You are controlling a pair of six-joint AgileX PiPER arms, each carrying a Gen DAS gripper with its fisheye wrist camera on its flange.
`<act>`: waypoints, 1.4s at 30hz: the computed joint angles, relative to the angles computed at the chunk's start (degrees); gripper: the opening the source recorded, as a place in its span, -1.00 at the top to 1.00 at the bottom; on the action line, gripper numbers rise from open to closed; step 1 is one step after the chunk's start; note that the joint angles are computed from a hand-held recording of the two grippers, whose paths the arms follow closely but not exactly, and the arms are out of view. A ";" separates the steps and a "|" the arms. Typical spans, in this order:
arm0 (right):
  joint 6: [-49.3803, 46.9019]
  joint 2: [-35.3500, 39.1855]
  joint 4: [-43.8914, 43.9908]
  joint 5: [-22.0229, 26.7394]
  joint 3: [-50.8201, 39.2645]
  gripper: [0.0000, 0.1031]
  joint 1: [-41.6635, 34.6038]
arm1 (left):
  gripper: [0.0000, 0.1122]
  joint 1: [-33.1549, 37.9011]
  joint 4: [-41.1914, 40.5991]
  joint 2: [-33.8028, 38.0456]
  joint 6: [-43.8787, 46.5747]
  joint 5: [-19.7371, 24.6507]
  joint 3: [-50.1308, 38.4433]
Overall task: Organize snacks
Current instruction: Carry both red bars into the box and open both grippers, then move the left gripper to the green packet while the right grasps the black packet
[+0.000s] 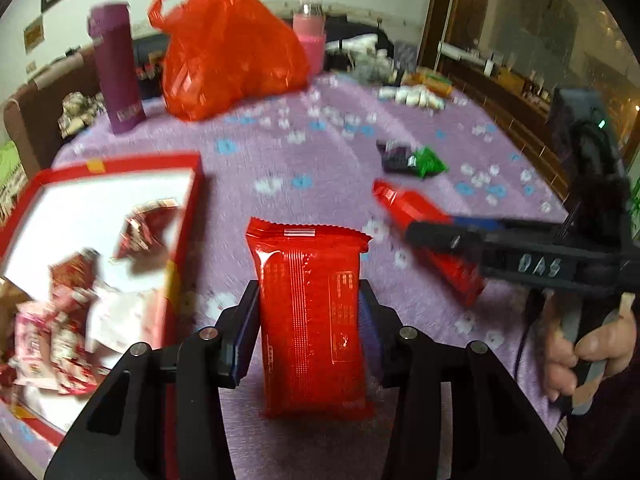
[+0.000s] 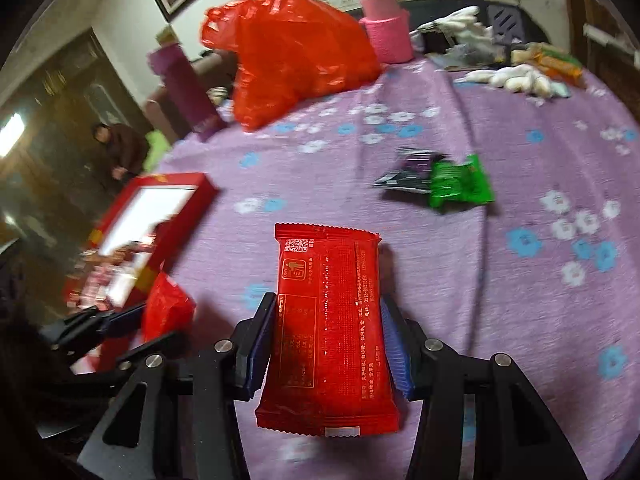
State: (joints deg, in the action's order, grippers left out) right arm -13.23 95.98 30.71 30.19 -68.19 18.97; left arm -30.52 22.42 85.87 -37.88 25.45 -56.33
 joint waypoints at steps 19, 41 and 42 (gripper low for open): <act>13.57 25.92 -3.57 14.39 -45.07 0.03 19.80 | 0.21 26.91 6.04 -13.32 0.65 -1.95 7.39; 31.85 17.48 -35.00 8.22 -31.52 -0.18 3.82 | -0.08 13.11 4.47 -8.23 -2.03 1.67 4.08; 34.14 19.25 -39.51 10.01 -33.03 -0.18 3.29 | -0.08 12.52 3.40 -8.21 -1.14 1.69 4.00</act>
State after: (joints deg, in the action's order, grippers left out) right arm 20.90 115.23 -8.80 40.20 -101.22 22.26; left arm -18.00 25.82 77.66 -39.01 27.14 -52.33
